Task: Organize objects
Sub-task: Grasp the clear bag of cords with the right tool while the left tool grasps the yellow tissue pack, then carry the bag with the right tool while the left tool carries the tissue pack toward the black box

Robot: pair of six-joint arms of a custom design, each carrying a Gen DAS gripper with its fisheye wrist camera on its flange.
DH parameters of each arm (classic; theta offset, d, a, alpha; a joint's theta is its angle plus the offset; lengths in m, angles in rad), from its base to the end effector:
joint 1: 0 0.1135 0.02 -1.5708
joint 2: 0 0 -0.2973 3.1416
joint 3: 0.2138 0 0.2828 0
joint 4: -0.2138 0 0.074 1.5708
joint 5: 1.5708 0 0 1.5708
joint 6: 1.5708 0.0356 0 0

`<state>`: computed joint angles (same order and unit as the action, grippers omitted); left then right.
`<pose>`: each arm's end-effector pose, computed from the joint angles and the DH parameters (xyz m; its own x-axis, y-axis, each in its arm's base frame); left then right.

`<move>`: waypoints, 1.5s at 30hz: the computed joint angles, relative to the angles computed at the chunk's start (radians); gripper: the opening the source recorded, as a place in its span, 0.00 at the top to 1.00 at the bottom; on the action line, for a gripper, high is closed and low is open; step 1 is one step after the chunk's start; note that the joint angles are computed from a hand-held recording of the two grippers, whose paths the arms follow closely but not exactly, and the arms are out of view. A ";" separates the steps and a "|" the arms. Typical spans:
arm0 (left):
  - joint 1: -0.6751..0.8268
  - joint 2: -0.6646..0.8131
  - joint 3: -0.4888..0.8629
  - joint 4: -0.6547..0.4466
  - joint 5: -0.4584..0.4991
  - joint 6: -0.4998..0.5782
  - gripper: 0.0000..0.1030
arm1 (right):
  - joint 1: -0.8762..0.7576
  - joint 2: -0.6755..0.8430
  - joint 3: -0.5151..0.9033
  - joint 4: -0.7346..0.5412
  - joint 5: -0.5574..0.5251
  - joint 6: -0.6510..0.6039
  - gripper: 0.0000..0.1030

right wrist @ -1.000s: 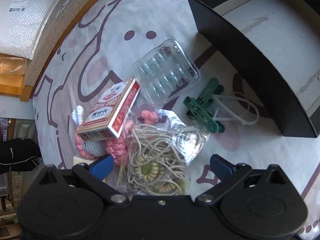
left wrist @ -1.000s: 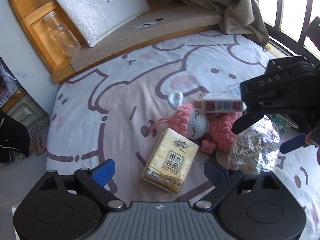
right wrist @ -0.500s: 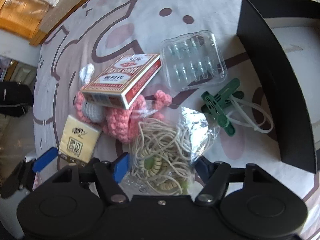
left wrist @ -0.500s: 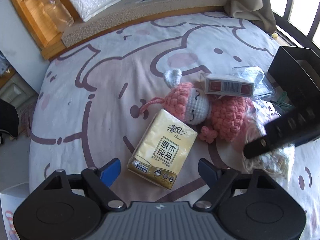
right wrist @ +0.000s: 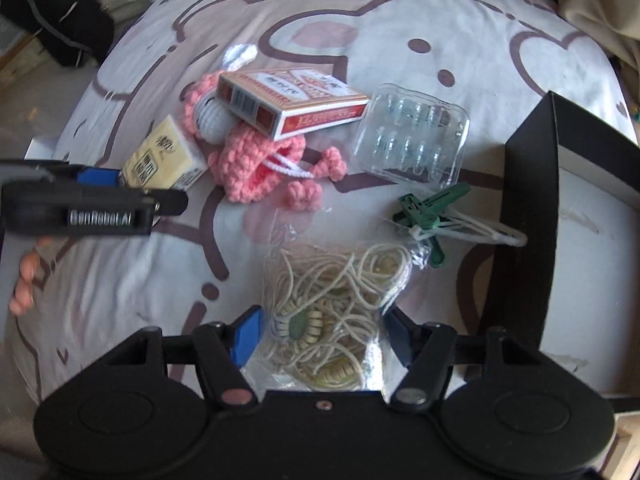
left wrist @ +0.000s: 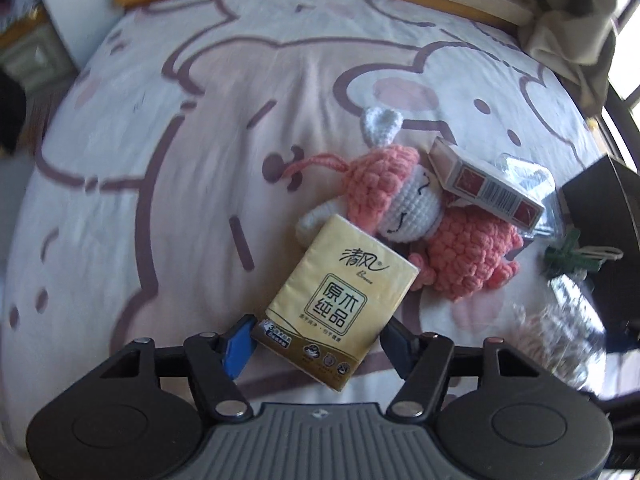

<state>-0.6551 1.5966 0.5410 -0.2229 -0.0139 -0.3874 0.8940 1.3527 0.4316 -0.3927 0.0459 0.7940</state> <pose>0.1967 -0.1505 0.0948 -0.9320 0.2397 -0.2718 0.2742 0.9568 -0.0965 0.1256 0.1537 0.1140 -0.9748 -0.0759 -0.2098 -0.1088 0.9827 0.1502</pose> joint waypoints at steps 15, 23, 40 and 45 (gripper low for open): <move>-0.098 -0.076 0.007 -0.158 0.051 -0.184 0.38 | 0.101 -0.037 -0.011 -0.052 0.028 -0.065 0.33; -0.140 -0.067 0.018 -0.110 -0.043 -0.192 0.20 | 0.030 -0.024 -0.045 0.023 -0.033 0.028 0.22; -0.118 0.050 0.063 -0.091 -0.073 -0.150 0.47 | 0.025 0.068 0.004 0.033 -0.033 0.017 0.40; -0.130 0.021 0.061 -0.127 -0.056 -0.160 0.47 | 0.044 0.041 0.015 0.027 -0.016 0.044 0.42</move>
